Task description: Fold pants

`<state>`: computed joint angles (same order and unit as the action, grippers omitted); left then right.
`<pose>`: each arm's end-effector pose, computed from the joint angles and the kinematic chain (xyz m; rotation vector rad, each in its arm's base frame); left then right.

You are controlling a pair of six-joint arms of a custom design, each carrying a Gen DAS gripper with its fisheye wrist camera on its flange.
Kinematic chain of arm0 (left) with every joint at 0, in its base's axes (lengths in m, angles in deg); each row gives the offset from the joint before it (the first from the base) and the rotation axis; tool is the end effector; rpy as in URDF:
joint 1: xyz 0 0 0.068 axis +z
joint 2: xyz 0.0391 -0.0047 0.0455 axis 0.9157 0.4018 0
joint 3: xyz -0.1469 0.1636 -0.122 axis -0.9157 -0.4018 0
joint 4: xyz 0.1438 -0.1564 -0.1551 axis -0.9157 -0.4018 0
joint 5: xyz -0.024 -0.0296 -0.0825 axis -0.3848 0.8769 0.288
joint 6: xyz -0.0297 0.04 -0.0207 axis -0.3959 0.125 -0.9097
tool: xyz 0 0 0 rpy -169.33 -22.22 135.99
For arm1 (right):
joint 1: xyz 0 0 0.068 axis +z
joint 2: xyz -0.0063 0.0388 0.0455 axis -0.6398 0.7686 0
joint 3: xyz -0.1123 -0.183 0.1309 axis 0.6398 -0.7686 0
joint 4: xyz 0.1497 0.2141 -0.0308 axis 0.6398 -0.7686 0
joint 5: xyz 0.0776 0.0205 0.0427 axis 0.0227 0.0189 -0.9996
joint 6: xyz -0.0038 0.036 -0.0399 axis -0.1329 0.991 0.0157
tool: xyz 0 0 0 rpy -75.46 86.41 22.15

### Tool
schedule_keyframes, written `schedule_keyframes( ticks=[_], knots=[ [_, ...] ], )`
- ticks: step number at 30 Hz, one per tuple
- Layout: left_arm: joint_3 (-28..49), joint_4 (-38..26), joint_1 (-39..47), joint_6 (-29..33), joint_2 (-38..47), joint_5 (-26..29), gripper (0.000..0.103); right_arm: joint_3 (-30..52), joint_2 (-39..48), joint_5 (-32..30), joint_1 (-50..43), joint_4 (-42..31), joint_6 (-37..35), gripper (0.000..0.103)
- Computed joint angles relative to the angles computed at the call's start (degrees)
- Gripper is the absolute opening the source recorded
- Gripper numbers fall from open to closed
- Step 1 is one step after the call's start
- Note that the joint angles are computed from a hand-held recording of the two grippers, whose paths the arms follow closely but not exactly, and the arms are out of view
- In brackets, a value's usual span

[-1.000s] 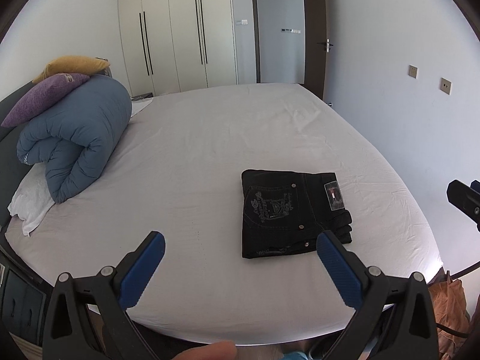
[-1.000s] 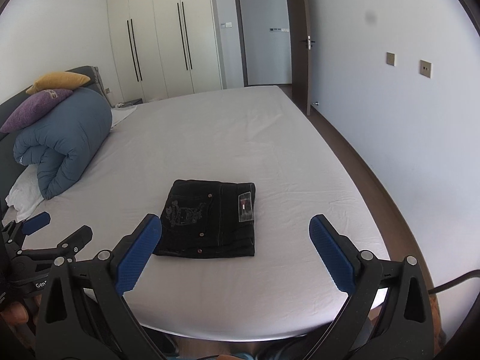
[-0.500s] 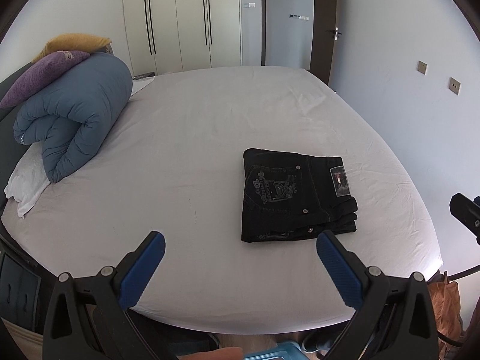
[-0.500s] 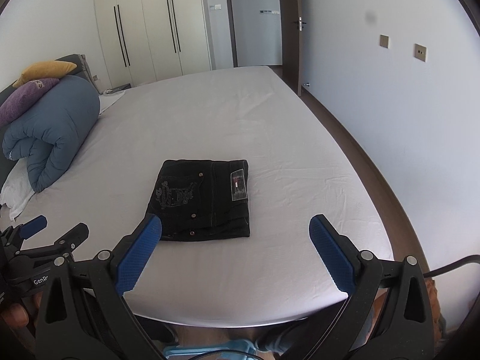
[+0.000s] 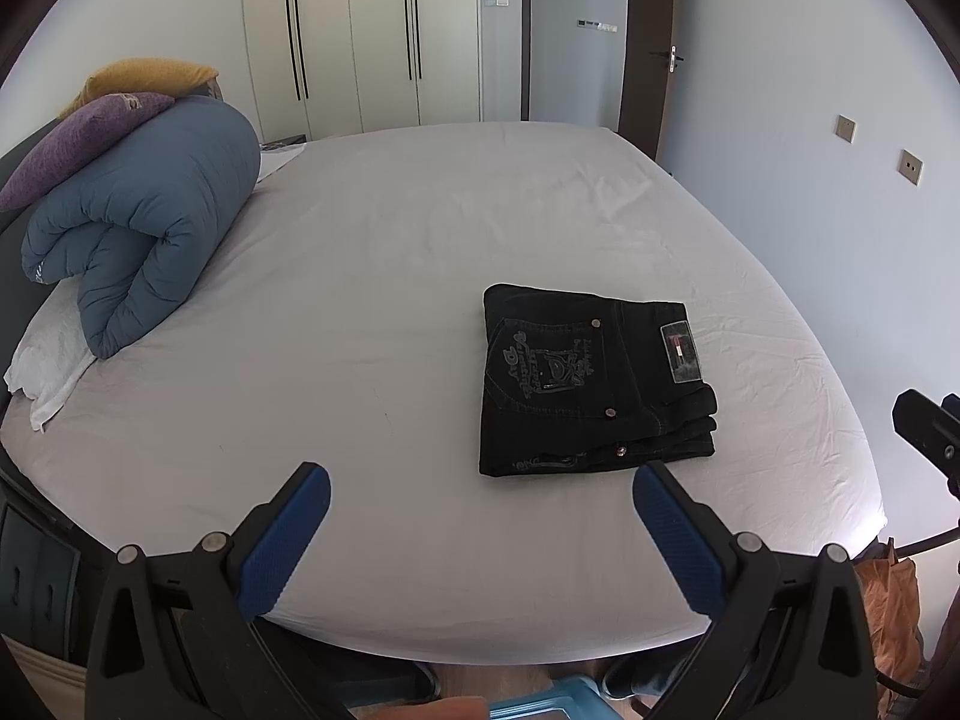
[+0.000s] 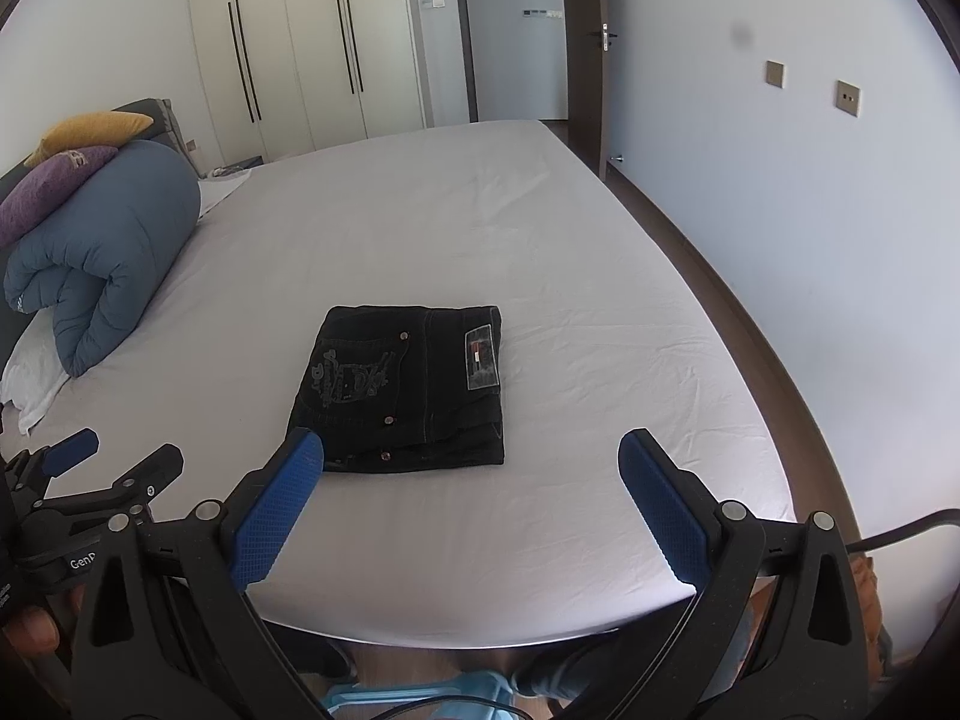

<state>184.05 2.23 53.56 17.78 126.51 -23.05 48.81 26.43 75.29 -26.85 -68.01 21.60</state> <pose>0.3514 -0.0763 0.3603 0.1440 2.3827 -0.0363 0.2155 0.0384 0.3139 0.2816 2.2778 -0.0649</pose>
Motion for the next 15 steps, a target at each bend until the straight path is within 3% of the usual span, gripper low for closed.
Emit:
schedule_keyframes(
  ticks=[15],
  knots=[
    [-0.06,-0.31,0.34,-0.26,0.32,0.62,0.103,-1.80,1.63,-0.53,0.37,2.50,0.27,0.101]
  ],
)
